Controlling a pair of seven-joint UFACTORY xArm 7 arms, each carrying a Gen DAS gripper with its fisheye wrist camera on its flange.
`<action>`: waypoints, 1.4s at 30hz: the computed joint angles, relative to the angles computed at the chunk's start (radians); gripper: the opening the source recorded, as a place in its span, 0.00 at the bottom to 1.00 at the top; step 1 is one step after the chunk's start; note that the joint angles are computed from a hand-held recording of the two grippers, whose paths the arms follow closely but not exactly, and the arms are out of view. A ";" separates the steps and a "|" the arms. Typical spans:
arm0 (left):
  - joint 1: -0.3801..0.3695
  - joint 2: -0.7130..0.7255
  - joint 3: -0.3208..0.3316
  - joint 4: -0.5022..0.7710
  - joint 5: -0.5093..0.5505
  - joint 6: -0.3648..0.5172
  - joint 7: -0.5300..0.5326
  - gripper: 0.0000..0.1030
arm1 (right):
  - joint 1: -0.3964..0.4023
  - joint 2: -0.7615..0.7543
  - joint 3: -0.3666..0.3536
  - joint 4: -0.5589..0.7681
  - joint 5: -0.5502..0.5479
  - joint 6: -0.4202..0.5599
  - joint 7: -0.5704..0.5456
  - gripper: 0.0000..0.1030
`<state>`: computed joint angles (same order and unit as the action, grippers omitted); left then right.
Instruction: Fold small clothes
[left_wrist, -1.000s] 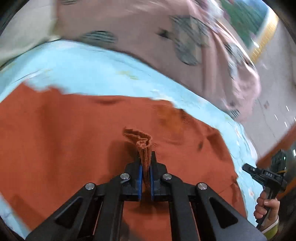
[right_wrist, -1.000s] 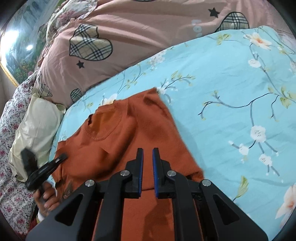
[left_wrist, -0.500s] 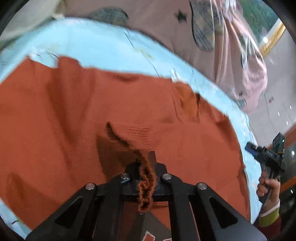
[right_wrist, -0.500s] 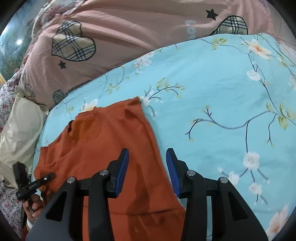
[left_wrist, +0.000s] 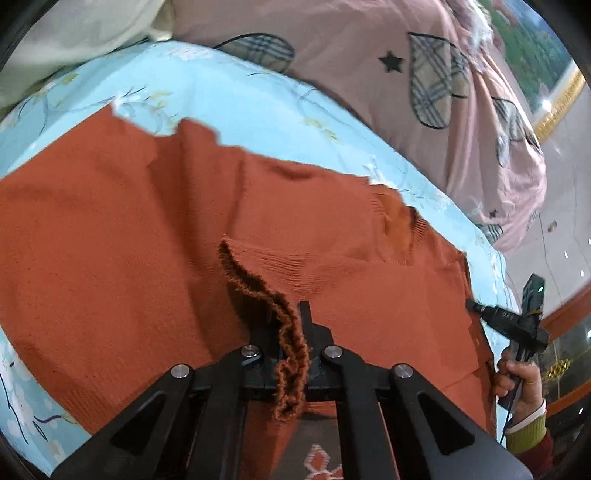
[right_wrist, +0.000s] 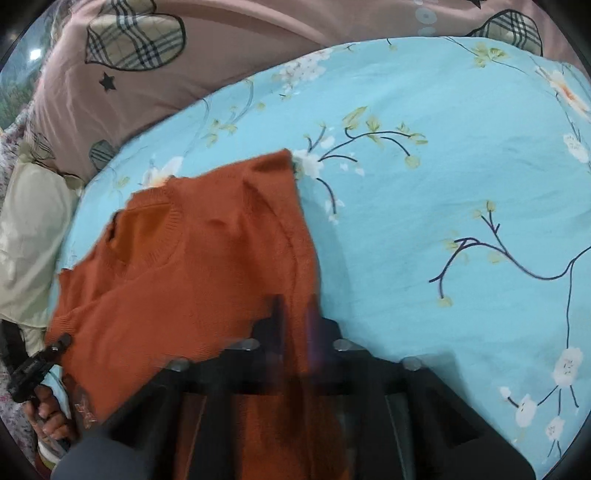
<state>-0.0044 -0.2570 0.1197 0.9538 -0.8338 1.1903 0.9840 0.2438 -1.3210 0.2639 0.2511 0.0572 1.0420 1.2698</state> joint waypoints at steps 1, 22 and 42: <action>-0.006 -0.015 0.001 -0.001 -0.013 0.012 0.018 0.04 | -0.015 -0.058 0.025 0.019 -0.023 0.042 0.024 0.10; -0.052 -0.056 -0.012 -0.079 0.103 -0.153 0.060 0.07 | 0.076 -0.047 0.135 0.061 0.014 0.195 0.182 0.13; 0.026 -0.177 0.062 -0.185 0.248 -0.242 0.290 0.52 | 0.165 0.284 0.383 0.293 0.060 -0.111 0.490 0.44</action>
